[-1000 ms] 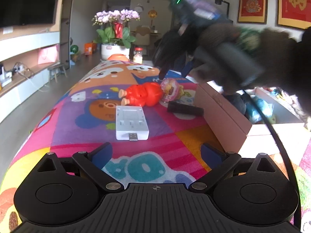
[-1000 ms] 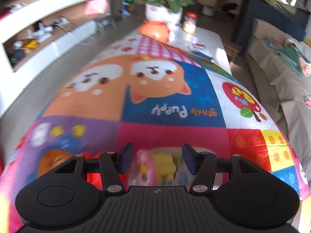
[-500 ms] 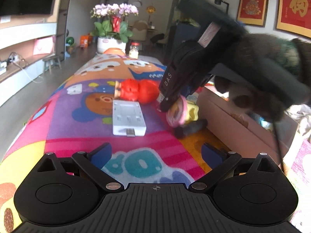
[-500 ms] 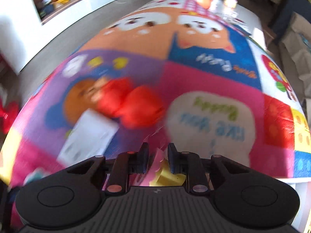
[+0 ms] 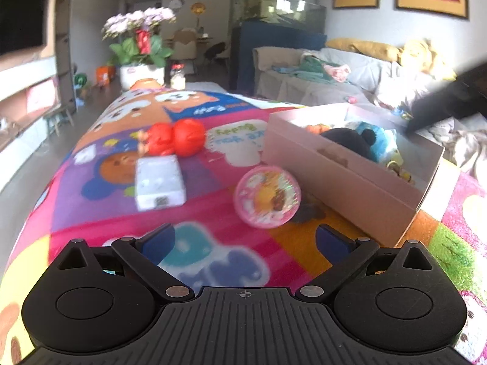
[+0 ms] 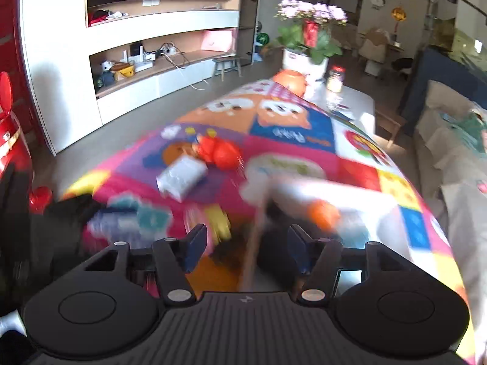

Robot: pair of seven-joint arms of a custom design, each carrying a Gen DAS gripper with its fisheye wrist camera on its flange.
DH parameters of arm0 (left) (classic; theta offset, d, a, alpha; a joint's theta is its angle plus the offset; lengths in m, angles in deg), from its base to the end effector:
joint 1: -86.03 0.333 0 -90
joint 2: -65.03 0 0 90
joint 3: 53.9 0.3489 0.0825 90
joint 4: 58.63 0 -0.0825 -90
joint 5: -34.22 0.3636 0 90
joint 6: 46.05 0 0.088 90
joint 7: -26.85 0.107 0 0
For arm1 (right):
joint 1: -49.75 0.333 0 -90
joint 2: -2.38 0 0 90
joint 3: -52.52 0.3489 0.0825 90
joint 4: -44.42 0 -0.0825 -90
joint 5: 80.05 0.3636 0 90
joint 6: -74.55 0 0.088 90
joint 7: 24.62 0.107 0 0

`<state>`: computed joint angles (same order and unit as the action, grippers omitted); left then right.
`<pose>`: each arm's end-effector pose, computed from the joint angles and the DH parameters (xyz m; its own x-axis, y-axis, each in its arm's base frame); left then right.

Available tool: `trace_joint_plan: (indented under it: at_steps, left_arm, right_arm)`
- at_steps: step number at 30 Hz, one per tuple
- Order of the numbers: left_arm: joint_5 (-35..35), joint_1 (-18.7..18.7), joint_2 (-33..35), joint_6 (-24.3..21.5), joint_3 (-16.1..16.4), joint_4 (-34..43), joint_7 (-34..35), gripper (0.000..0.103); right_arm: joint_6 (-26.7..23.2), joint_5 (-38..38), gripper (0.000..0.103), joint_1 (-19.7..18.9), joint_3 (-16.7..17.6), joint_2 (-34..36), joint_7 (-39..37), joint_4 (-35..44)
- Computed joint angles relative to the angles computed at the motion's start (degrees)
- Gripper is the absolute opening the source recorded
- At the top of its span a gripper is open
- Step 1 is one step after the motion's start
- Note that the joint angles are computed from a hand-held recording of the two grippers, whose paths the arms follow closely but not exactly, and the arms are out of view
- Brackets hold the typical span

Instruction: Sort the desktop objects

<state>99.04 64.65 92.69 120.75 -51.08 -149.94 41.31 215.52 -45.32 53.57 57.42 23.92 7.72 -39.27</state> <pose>0.6570 -0.2864 0.4615 -0.0475 -0.9986 0.0243 -0.5518 0.0059 -0.8340 0.7045 0.0955 0.5765 0.6877 -0.7234 0.0618 -0.4711 -0.5093 -0.7201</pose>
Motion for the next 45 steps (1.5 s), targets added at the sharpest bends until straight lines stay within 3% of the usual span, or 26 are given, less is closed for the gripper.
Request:
trace_joint_plan:
  at_steps: [4, 6, 10, 12, 13, 14, 20, 25, 28, 30, 32, 35, 37, 40, 45]
  left_arm:
    - [-3.2, -0.7, 4.8, -5.7, -1.6, 7.3, 8.8, 0.101]
    - [-6.2, -0.8, 7.1, -8.0, -2.4, 10.9, 13.7, 0.101]
    - [-7.3, -3.3, 10.0, -11.3, -0.3, 15.7, 16.5, 0.100]
    - [-8.6, -3.5, 11.4, -12.5, -0.5, 17.9, 19.0, 0.092]
    - [-9.5, -3.6, 11.9, -13.3, -0.6, 18.6, 20.3, 0.083]
    - [-10.3, -3.7, 12.2, -13.8, -0.7, 19.1, 21.0, 0.083]
    - [-6.4, -5.0, 7.7, -10.7, 2.2, 12.4, 16.6, 0.071]
    - [-5.8, -2.5, 2.1, -8.2, -0.2, 4.5, 14.2, 0.061]
    - [-7.5, -0.9, 0.8, -7.0, -1.9, 1.9, 14.5, 0.061]
    - [-7.5, -0.6, 0.4, -6.0, -2.1, 1.0, 13.9, 0.063]
    - [-7.3, -0.1, 0.0, -3.6, -1.9, 0.0, 12.6, 0.076]
    - [-5.2, -1.2, 0.8, -2.9, -0.3, 1.1, 9.4, 0.087]
    - [-4.4, -1.8, 2.1, -4.4, 0.1, 3.3, 8.7, 0.087]
    - [-5.0, -2.0, 3.6, -7.3, 0.0, 6.1, 9.4, 0.078]
    - [-0.1, -2.5, -0.5, -8.6, 1.6, 1.6, 3.0, 0.078]
  right_arm:
    - [-3.4, 5.1, 0.059, -3.5, -0.8, -2.8, 0.0, -5.2]
    - [-2.7, 6.8, 0.059, -4.0, -1.6, -2.7, 1.9, -6.4]
    - [-1.8, 9.3, 0.063, -5.2, -2.1, -0.5, 6.2, -6.0]
    - [-1.2, 10.7, 0.065, -5.8, -1.6, 0.8, 6.8, -5.2]
    - [-1.2, 11.2, 0.065, -6.0, -1.2, 1.7, 7.1, -4.4]
    - [-1.4, 12.0, 0.065, -6.4, -0.8, 2.4, 7.0, -3.6]
    - [-3.5, 14.3, 0.073, -7.1, 1.0, 6.7, 9.2, 1.6]
    - [-6.1, 12.7, 0.073, -5.6, 3.1, 11.5, 9.4, 9.2]
    - [-5.7, 12.1, 0.073, -4.1, 4.5, 13.7, 9.3, 13.1]
    - [-4.8, 13.5, 0.073, -4.3, 6.0, 13.0, 6.8, 12.5]
    - [-3.1, 16.6, 0.073, -5.3, 7.3, 10.7, 2.4, 9.4]
    - [1.5, 18.4, 0.074, -4.8, 6.2, 7.3, -1.2, 3.9]
    - [3.1, 18.0, 0.074, -4.3, 4.8, 6.1, -1.2, 1.4]
    - [1.5, 15.2, 0.074, -3.2, 3.1, 6.7, 3.6, 1.8]
    - [4.2, 13.0, 0.063, -1.1, 3.9, 5.8, 0.3, -1.3]
